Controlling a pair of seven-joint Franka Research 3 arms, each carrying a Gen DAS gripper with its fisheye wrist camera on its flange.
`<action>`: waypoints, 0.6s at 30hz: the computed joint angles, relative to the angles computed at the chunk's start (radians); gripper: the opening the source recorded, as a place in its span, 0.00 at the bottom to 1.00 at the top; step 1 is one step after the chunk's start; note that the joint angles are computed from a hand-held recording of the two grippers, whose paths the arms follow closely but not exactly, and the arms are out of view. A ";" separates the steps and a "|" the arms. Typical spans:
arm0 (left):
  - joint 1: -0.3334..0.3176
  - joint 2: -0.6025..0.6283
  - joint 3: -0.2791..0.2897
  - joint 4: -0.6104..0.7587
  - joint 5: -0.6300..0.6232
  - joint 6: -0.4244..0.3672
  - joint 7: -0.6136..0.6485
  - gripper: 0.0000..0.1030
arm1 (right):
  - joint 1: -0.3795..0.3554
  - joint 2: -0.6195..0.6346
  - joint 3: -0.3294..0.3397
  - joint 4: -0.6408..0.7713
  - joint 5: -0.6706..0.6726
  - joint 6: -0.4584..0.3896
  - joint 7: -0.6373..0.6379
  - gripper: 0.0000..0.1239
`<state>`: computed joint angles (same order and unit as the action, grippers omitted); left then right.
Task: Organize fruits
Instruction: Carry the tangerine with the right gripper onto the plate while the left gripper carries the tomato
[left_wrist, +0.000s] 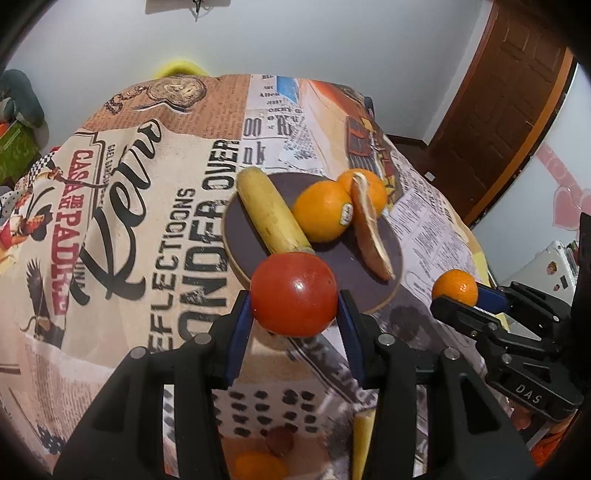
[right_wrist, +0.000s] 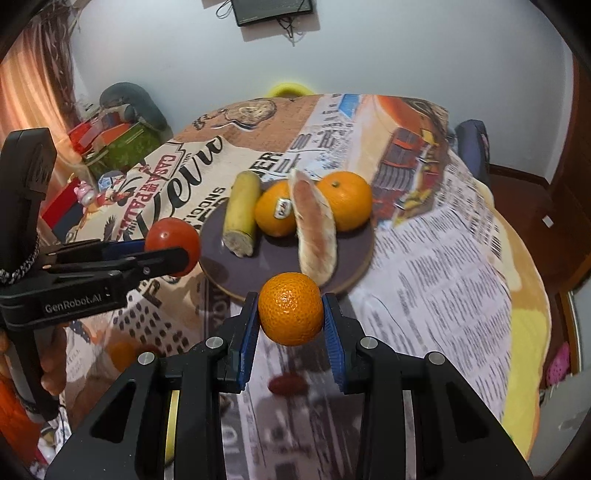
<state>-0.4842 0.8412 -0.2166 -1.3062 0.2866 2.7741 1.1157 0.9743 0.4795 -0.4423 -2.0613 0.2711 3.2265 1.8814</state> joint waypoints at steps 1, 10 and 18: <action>0.002 0.008 0.000 0.013 -0.001 -0.005 0.004 0.44 | -0.009 0.008 0.008 0.015 -0.001 -0.005 -0.002 0.25; 0.012 0.113 0.001 0.183 -0.028 -0.069 0.051 0.44 | -0.138 0.093 0.116 0.171 -0.054 -0.056 -0.006 0.25; -0.006 0.231 0.008 0.367 -0.067 -0.154 0.095 0.44 | -0.212 0.148 0.182 0.265 -0.120 -0.100 -0.003 0.25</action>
